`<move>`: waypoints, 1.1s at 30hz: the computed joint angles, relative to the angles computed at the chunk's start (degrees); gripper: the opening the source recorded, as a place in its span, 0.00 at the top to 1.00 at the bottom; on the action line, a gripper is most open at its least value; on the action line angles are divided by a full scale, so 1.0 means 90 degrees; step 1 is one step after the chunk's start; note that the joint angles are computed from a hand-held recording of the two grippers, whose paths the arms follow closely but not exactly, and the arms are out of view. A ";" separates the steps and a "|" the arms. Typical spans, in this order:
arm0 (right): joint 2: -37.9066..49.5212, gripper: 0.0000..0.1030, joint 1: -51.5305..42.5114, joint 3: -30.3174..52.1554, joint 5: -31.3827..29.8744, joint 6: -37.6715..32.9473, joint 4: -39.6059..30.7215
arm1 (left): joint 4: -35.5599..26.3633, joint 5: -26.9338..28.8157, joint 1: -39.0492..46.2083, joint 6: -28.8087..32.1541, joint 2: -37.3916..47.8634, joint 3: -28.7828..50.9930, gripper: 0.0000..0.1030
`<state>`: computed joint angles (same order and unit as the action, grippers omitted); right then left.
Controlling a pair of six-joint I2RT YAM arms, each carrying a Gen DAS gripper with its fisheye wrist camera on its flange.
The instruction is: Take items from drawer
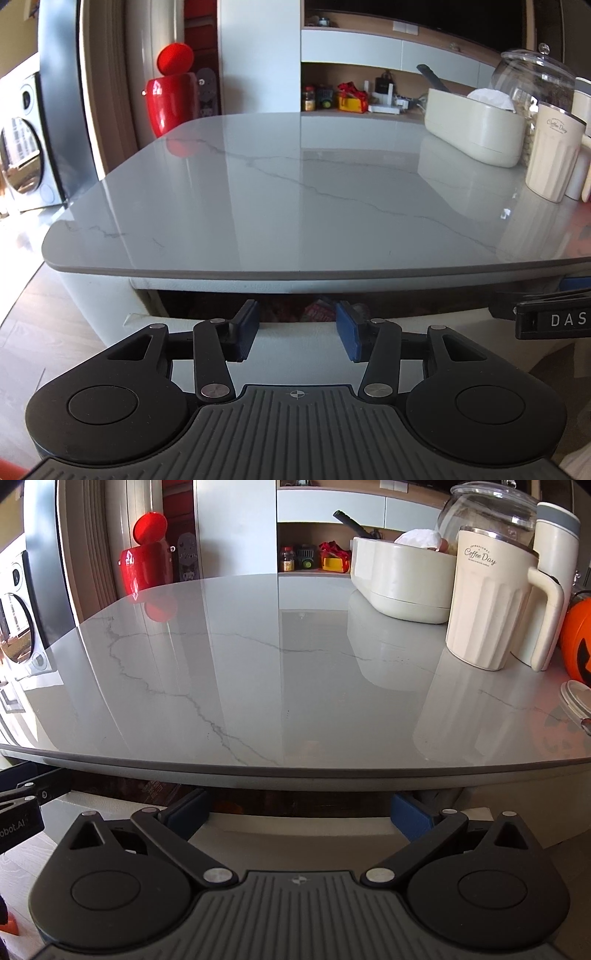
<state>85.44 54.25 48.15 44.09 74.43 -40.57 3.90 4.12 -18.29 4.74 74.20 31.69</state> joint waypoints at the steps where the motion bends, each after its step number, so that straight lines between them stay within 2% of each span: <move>1: -0.0049 0.00 0.0057 0.0026 -0.0097 0.0021 -0.0106 | -0.0236 0.0086 0.0046 0.0073 -0.0158 -0.0015 0.51; 3: -0.0100 0.00 0.0253 0.0094 -0.0235 0.0174 -0.0360 | -0.0772 0.0261 0.0139 0.0350 -0.0517 -0.0063 0.54; 4: -0.0031 0.00 0.0366 0.0198 -0.0333 0.0158 -0.0552 | -0.1435 0.0532 0.0262 0.0402 -0.0418 0.0187 0.64; 5: 0.0153 0.00 0.0520 0.0354 -0.0350 0.0122 -0.0792 | -0.2078 0.1154 0.0560 0.0313 -0.0227 0.0417 0.85; 6: 0.0190 0.00 0.0621 0.0331 -0.0611 0.0039 -0.0775 | -0.2286 0.1624 0.0808 0.0231 -0.0221 0.0398 0.81; 7: -0.0094 0.00 0.0459 -0.0013 -0.1382 -0.0071 -0.0230 | -0.2167 0.1704 0.0884 0.0232 -0.0429 0.0208 0.80; 8: -0.0410 0.00 0.0413 -0.0481 -0.1772 0.0022 0.0389 | -0.1871 0.1647 0.0895 0.0310 -0.0794 -0.0069 0.81; 9: -0.0458 0.04 0.0615 -0.0630 -0.1542 0.0315 0.0500 | -0.1671 0.1665 0.0932 0.0347 -0.1052 -0.0213 0.80; 12: -0.0038 0.03 0.1281 0.0057 -0.0095 0.0665 -0.0631 | -0.1707 0.1868 0.1029 0.0187 -0.1081 0.0097 0.80; 14: -0.0165 0.00 0.1439 0.0275 0.0503 0.0907 -0.0959 | -0.1568 0.1582 0.0823 0.0096 -0.0879 0.0351 0.80; 15: -0.0187 0.00 0.1370 0.0369 0.0561 0.0918 -0.1033 | -0.1483 0.1329 0.0676 0.0058 -0.0696 0.0496 0.80; 17: -0.0154 0.00 0.1024 0.0501 0.0388 0.0674 -0.0980 | -0.1567 0.0878 0.0388 0.0028 -0.0233 0.0890 0.80; 20: 0.0053 0.00 0.0375 0.0690 -0.0089 0.0258 -0.0833 | -0.1839 0.0635 0.0190 0.0172 0.0393 0.1412 0.80; 23: 0.0060 0.00 -0.0261 0.0546 -0.0609 -0.0324 -0.0360 | -0.1953 0.0352 -0.0009 0.0108 0.0891 0.1744 0.80; 28: 0.0255 0.00 -0.0807 0.0577 -0.1271 -0.0452 -0.0198 | -0.2138 0.0316 -0.0067 0.0047 0.1336 0.2002 0.80; 33: 0.0242 0.00 -0.0719 0.0753 -0.1595 -0.0294 -0.0561 | -0.3216 0.0535 0.0080 0.0365 0.1207 0.2313 0.80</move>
<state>87.62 47.78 54.92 29.73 71.78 -45.62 -25.05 8.93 -17.56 8.02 85.06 52.51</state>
